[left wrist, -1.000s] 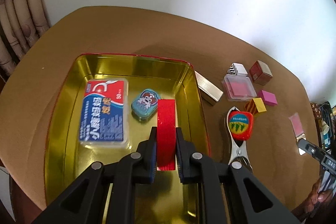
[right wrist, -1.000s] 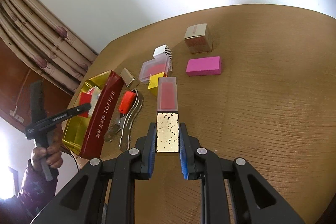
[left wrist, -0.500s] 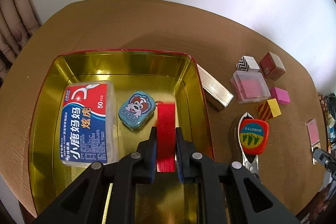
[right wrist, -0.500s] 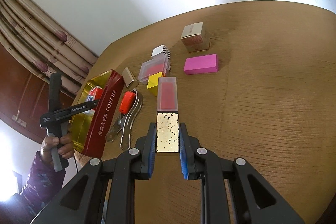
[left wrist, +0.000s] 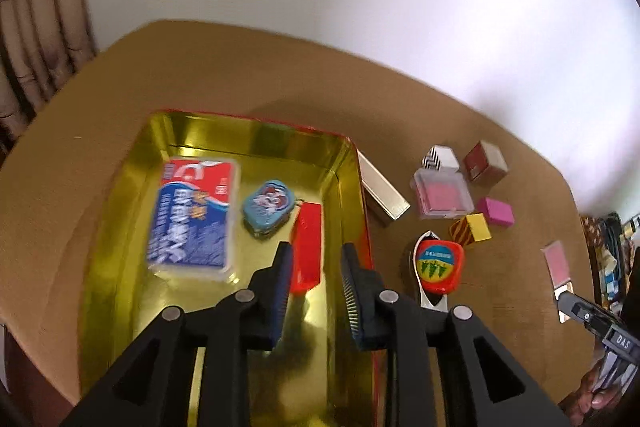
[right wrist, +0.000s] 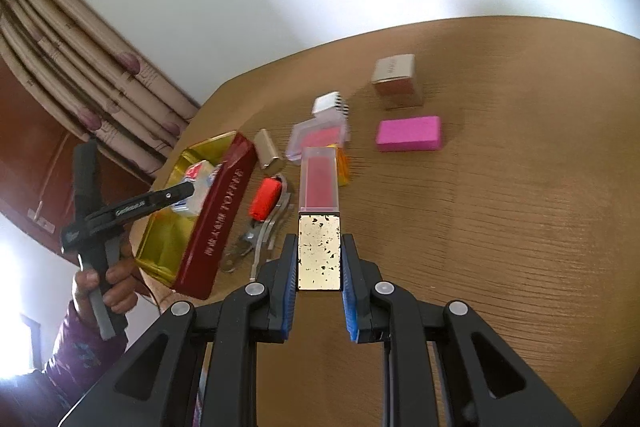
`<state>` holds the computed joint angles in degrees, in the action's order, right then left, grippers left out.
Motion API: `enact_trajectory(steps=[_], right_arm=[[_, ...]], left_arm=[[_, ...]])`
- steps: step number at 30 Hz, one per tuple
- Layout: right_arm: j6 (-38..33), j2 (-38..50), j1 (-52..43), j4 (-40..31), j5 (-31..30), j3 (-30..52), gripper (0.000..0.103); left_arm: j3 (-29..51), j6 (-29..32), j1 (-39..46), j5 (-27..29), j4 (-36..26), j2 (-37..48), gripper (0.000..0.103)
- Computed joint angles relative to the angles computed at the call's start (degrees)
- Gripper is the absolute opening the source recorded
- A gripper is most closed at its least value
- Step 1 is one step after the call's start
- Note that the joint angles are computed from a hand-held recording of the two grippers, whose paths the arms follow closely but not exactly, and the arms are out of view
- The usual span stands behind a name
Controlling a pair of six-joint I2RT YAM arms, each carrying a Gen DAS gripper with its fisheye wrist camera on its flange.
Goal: Organize rigid objects
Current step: 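Carry the gold-speckled block into the gold tin and release it with the right tool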
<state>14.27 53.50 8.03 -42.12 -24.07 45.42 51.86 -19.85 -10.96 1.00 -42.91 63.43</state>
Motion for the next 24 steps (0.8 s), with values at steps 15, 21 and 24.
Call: enact_trajectory(steps=[15, 21, 24], right_arm=[[10.8, 13.3, 25.8, 8.1, 9.2, 10.7, 0.019], [13.5, 27.0, 32.5, 11.6, 9.2, 18.9, 0.019], [14.9, 33.7, 33.6, 11.9, 9.1, 23.3, 0.019]], left_arm=[[-8.3, -15.8, -6.3, -17.3, -20.6, -28.6, 0.035], [-9.5, -16.8, -6.5, -22.1, -23.8, -33.9, 0.036], [-9.4, -14.2, -4.2, -19.3, -23.7, -35.0, 0.036]])
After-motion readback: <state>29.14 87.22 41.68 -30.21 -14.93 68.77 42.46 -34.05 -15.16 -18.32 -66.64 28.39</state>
